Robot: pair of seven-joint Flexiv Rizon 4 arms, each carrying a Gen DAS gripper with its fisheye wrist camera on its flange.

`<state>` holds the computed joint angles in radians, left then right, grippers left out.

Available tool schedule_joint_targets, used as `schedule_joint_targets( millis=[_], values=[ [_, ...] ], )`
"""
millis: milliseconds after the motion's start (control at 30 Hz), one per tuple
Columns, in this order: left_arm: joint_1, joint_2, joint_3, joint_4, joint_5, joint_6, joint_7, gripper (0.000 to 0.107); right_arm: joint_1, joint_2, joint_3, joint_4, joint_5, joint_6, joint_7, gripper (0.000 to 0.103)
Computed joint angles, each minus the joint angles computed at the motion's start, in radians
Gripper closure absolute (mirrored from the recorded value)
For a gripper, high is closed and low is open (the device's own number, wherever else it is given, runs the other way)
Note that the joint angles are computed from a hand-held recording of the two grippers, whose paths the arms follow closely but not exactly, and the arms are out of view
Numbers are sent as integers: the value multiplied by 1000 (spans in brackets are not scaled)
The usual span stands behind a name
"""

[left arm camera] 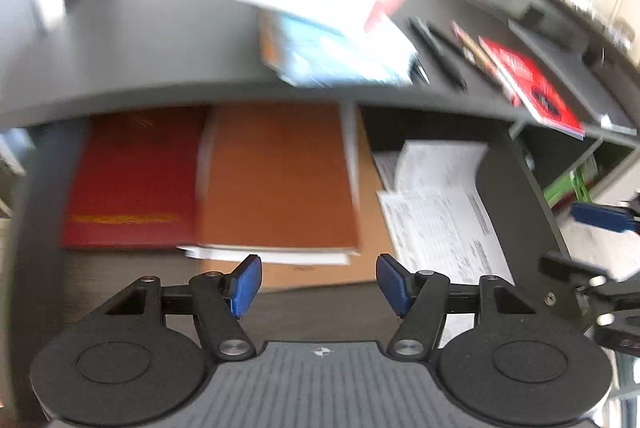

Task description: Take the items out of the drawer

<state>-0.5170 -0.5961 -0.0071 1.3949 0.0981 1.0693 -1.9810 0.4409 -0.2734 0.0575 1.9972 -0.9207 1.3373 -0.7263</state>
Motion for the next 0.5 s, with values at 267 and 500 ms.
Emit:
schedule_joint_targets(
  millis=[267, 500],
  values=[
    [-104, 131, 208, 139, 294, 26, -370, 45, 45, -221, 121, -281, 299, -142, -445, 37],
    [-16, 173, 140, 207, 354, 33, -401, 47, 143, -392, 89, -520, 420, -249, -556, 39]
  ],
)
